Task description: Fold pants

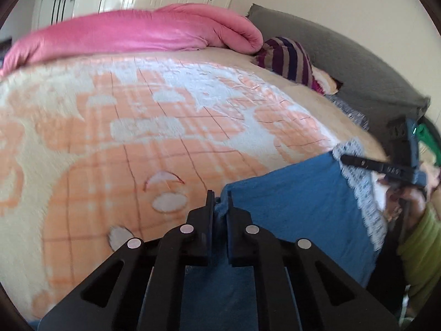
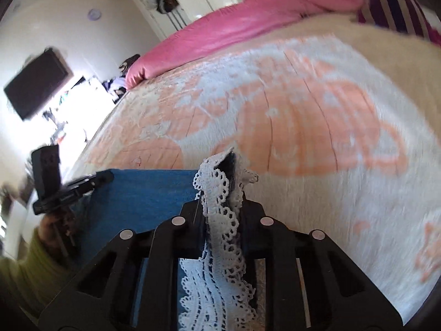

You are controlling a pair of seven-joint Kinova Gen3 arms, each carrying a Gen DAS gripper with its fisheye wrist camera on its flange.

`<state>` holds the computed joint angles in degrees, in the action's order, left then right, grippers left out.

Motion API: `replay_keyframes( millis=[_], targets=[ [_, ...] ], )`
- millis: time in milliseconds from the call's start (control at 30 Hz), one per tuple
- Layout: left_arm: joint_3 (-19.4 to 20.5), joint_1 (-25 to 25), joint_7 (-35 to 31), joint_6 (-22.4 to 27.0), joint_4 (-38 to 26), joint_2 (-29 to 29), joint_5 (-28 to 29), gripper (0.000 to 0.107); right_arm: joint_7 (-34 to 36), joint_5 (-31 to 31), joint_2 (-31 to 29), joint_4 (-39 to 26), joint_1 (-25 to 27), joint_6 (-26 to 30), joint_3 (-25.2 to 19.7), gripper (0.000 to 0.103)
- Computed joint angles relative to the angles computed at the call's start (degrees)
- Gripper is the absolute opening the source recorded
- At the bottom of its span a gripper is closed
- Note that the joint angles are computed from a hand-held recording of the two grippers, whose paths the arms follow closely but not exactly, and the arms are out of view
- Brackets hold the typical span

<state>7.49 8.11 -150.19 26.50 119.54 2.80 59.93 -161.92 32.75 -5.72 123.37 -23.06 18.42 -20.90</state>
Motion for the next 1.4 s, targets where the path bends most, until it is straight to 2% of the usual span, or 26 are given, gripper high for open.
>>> replay_keyframes(
  millis=[67, 100, 167, 267, 333, 367, 400, 467, 533, 600, 633, 667, 700, 800, 867, 933, 1067, 1133, 1200, 1267, 1333, 1400],
  targets=[
    [0.47, 0.81, 3.88, -2.08, -0.65, 0.96, -3.68, 0.006, 2.11, -0.18, 3.18, -3.27, -0.37, 4.66, -0.49, 0.012],
    [-0.53, 2.34, 6.18, -2.96, -1.09, 2.27, -5.73, 0.006, 2.04, 1.0, 5.51, -4.76, -2.14, 6.99, 0.47, 0.013],
    [-5.23, 7.25, 10.73, -2.72, -2.3, 4.17, -9.61, 0.007, -0.9, 5.24, 8.66, -6.57, -4.68, 11.65, 0.62, 0.015],
    [-8.89, 9.82, 12.27, -1.29, -3.31, 5.26, -10.09, 0.015, -7.9, 11.59, 10.94, -8.01, -2.68, 18.42, -5.3, 0.024],
    [-8.92, 8.73, 10.82, -1.24, -2.65, 5.0, -8.01, 0.025, -12.56, 13.98, 10.27, -7.06, -2.69, 20.3, -5.99, 0.038],
    [-8.41, 7.33, 9.88, -0.34, -2.53, 5.07, -6.72, 0.027, -14.89, 15.28, 9.76, -6.19, -4.28, 20.33, -4.87, 0.039],
    [-8.36, 6.38, 8.78, 0.17, -2.2, 4.89, -4.84, 0.029, -17.22, 16.41, 8.5, -5.3, -6.93, 21.29, -2.91, 0.044],
    [-9.31, 6.75, 8.71, -0.86, -1.32, 3.84, -3.83, 0.038, -21.88, 18.62, 6.43, -4.3, -11.61, 25.25, -1.12, 0.046],
    [-9.85, 6.86, 9.71, -1.82, -0.5, 1.54, -4.9, 0.041, -26.54, 21.36, 4.0, -3.19, -13.4, 29.91, -3.42, 0.049],
    [-10.83, 6.86, 8.86, -2.14, 1.32, -1.72, -4.11, 0.041, -31.2, 24.39, 2.25, -1.89, -14.29, 34.57, -7.91, 0.051],
    [-11.92, 7.19, 8.23, -1.72, 2.12, -3.19, -3.8, 0.048, -33.4, 25.34, 2.38, -1.95, -16.13, 36.9, -8.74, 0.054],
    [-12.73, 7.51, 8.48, -1.86, 3.16, -4.79, -3.8, 0.061, -34.67, 25.89, 2.49, -2.06, -18.78, 39.15, -9.46, 0.056],
    [-13.6, 8.07, 9.1, -2.3, 4.58, -6.9, -4.47, 0.064, -35.0, 26.19, 3.01, -2.35, -21.29, 40.46, -9.11, 0.058],
    [-16.22, 10.49, 13.66, -1.32, 6.63, -11.34, -9.64, 0.067, -30.55, 26.05, 5.69, -4.51, -28.15, 40.13, -6.82, 0.062],
    [-14.41, 10.03, 18.32, -3.5, 8.82, -14.43, -14.12, 0.075, -25.99, 24.48, 7.36, -6.64, -28.25, 39.1, -7.65, 0.065],
    [-9.3, 6.08, 22.98, -5.3, 11.87, -17.6, -18.55, 0.075, -21.33, 22.51, 8.98, -8.6, -27.89, 37.27, -7.66, 0.067],
    [1.31, -3.01, 32.3, -4.42, 13.82, -20.06, -27.77, 0.076, -14.91, 18.79, 11.79, -11.52, -30.57, 36.51, -4.38, 0.072],
    [6.62, -8.23, 36.84, -2.88, 13.21, -18.69, -32.43, 0.076, -12.93, 16.02, 12.99, -12.74, -32.77, 37.25, -1.87, 0.077],
    [8.78, -10.71, 38.46, -2.65, 13.44, -17.18, -34.89, 0.076, -11.07, 11.36, 14.34, -13.91, -32.17, 39.44, -1.04, 0.081],
    [6.68, -10.07, 36.44, -2.94, 14.19, -17.68, -33.62, 0.076, -12.51, 8.27, 12.46, -12.22, -31.57, 38.28, -0.05, 0.084],
    [1.39, -8.04, 31.8, -1.8, 14.74, -18.13, -29.27, 0.074, -14.98, 8.0, 10.05, -9.55, -29.27, 35.01, -1.41, 0.084],
    [-3.92, -4.94, 27.14, -1.8, 15.75, -18.2, -24.77, 0.072, -16.7, 8.07, 9.36, -8.65, -29.59, 35.14, -1.27, 0.084]
  ],
)
